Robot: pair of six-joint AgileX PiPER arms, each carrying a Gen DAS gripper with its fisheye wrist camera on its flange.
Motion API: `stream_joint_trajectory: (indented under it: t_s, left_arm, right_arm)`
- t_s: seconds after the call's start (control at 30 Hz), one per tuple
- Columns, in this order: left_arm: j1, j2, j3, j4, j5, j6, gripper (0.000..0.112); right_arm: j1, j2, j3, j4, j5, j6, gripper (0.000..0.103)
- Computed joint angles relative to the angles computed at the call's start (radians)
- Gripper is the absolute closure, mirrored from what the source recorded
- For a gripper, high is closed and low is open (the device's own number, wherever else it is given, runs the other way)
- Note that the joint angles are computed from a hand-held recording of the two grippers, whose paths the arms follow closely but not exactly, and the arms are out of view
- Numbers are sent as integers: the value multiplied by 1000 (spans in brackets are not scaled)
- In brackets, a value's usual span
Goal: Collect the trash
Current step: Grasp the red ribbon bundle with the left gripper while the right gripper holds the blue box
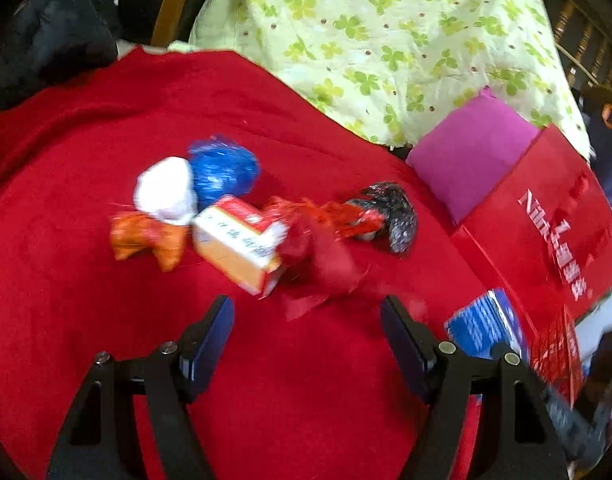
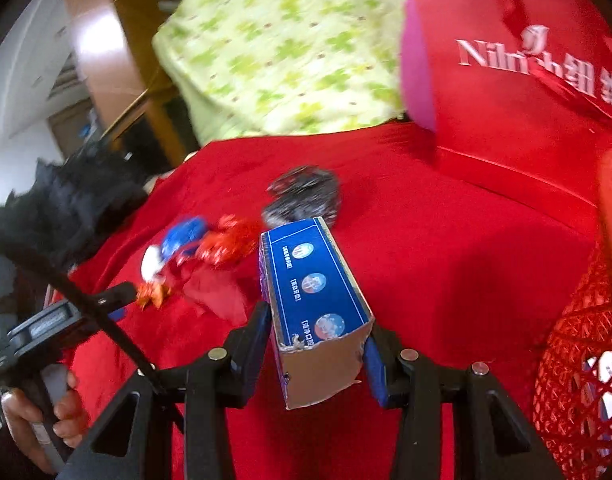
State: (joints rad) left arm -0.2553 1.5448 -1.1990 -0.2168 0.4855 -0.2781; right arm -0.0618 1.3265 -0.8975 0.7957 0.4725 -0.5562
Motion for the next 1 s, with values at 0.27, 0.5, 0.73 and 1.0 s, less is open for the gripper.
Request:
stream_joint_trajectory:
  t_s: [0.27,0.5,0.73,1.0]
  left_arm:
    - [-12,252,-292,-14,152,-144,62]
    - [-27,288,-284,-19,137,-176,95]
    - [-37,154,-112,-55,55,-102,98]
    - [-78,-60,77,65,62,-101,98]
  right_arm:
    - [-22,-10,-20,62,29,-31,57]
    - [-52,-13,-20,130,57,-105,57]
    - [-61,-27,-15,147,53,-123,57]
    - [-39,-50,-4,134,40,-119,57]
